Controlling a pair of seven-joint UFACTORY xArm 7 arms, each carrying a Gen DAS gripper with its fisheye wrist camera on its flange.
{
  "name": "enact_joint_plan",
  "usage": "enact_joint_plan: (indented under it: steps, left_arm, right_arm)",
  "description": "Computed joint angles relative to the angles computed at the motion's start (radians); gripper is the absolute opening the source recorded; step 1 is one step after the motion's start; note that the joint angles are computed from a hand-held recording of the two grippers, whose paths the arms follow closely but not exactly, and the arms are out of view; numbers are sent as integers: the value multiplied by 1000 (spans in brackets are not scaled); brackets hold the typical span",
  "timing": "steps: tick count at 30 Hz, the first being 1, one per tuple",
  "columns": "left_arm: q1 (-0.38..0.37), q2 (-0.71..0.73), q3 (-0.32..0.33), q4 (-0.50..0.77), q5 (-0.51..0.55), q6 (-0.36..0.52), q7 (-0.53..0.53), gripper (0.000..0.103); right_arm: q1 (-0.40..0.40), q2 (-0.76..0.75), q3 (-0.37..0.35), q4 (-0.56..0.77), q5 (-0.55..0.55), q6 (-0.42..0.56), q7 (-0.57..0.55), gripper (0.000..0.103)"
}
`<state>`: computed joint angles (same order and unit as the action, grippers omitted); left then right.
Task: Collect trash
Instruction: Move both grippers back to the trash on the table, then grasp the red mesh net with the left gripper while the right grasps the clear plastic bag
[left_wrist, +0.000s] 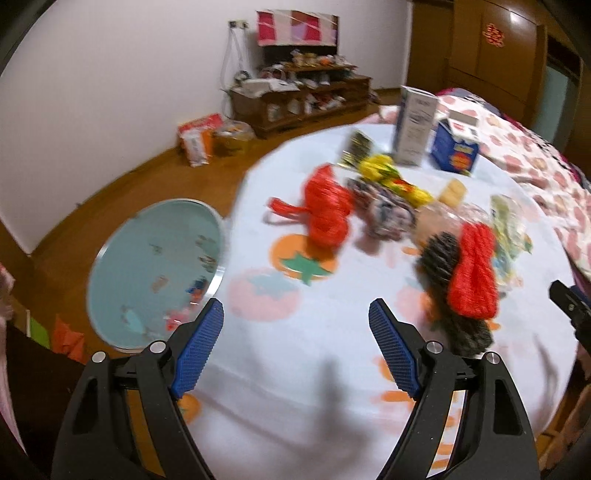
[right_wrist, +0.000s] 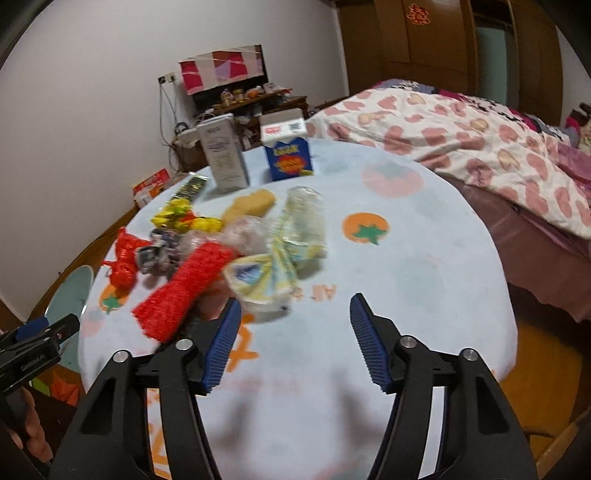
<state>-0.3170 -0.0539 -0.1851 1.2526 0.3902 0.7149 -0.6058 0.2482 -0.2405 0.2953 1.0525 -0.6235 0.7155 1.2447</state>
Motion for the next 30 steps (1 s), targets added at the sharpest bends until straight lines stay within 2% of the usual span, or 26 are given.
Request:
enact_joint_plan:
  steps: [4, 8, 15, 20, 21, 24, 26, 30]
  left_arm:
    - [-21, 35, -12, 38, 14, -7, 14, 78]
    - [-53, 82, -16, 100, 5, -21, 46, 72]
    - [-135, 198, -14, 225, -6, -20, 101, 71]
    - [-179, 275, 2, 293, -51, 28, 149, 51]
    - [-180, 285, 5, 298, -69, 30, 158, 41]
    - [-173, 297, 11, 299, -132, 9, 190, 28]
    - [-163, 279, 13, 277, -160, -25, 222, 23]
    - [-152, 245, 19, 243, -185, -90, 236, 21]
  right_arm:
    - [-7, -13, -14, -26, 14, -11, -9, 57]
    - [-24, -20, -30, -47, 40, -42, -24, 53]
    - [-50, -43, -41, -75, 80, -77, -62, 53]
    - [-64, -34, -50, -80, 126, -114, -92, 53]
    - [-66, -25, -50, -73, 129, -121, -99, 53]
    - [-68, 6, -53, -51, 138, -140, -115, 53]
    - [-65, 28, -60, -36, 150, -156, -127, 53]
    - [-51, 81, -76, 5, 179, -173, -145, 53]
